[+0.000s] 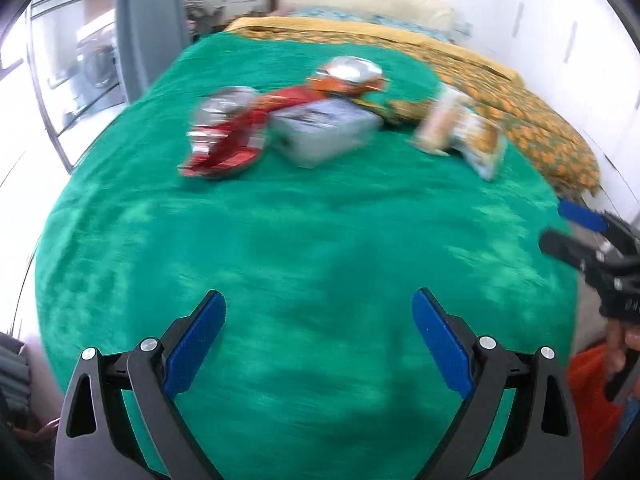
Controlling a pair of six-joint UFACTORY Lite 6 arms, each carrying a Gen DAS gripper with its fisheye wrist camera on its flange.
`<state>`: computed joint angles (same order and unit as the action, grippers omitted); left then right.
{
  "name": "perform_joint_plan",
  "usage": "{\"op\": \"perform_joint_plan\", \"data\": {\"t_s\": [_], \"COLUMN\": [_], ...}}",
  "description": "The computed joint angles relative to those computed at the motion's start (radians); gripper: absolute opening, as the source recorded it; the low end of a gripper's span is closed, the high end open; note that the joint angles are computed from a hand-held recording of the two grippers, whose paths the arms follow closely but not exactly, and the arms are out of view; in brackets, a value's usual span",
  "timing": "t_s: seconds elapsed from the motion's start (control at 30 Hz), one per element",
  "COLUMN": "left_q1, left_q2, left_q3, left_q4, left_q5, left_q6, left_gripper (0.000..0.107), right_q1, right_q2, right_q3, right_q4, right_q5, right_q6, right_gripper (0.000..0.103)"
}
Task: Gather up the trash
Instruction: 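Return to the bed and grasp the crushed red can with the left tool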
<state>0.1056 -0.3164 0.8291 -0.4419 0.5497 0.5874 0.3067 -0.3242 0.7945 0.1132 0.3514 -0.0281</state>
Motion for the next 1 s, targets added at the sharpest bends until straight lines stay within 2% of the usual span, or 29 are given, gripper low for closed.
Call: {"op": "perform_joint_plan", "data": {"t_s": [0.13, 0.2, 0.33, 0.53, 0.73, 0.8, 0.87, 0.9, 1.0], "left_q1": [0.151, 0.176, 0.147, 0.098, 0.089, 0.084, 0.085, 0.086, 0.090], "left_q2": [0.170, 0.287, 0.471, 0.754, 0.862, 0.871, 0.867, 0.852, 0.791], "left_q3": [0.150, 0.265, 0.468, 0.790, 0.911, 0.921, 0.914, 0.893, 0.816], "left_q4": [-0.156, -0.171, -0.115, -0.015, -0.021, -0.025, -0.053, -0.060, -0.055], "left_q5": [0.058, 0.073, 0.073, 0.149, 0.167, 0.163, 0.158, 0.142, 0.110], "left_q6": [0.260, 0.320, 0.305, 0.246, 0.271, 0.276, 0.296, 0.293, 0.241], "left_gripper": [0.094, 0.094, 0.094, 0.095, 0.094, 0.087, 0.075, 0.063, 0.062], "right_q1": [0.070, 0.085, 0.098, 0.093, 0.093, 0.094, 0.094, 0.094, 0.093], "right_q2": [0.174, 0.231, 0.264, 0.263, 0.256, 0.255, 0.254, 0.255, 0.254], "right_q3": [0.097, 0.115, 0.102, 0.098, 0.090, 0.089, 0.088, 0.089, 0.088], "right_q4": [-0.076, -0.119, -0.204, -0.185, -0.185, -0.190, -0.188, -0.190, -0.187], "right_q5": [-0.022, -0.039, -0.074, -0.069, -0.073, -0.074, -0.074, -0.074, -0.074], "right_q6": [0.104, 0.154, 0.246, 0.211, 0.213, 0.219, 0.217, 0.218, 0.216], "right_gripper": [0.090, 0.090, 0.091, 0.094, 0.094, 0.094, 0.094, 0.094, 0.094]}}
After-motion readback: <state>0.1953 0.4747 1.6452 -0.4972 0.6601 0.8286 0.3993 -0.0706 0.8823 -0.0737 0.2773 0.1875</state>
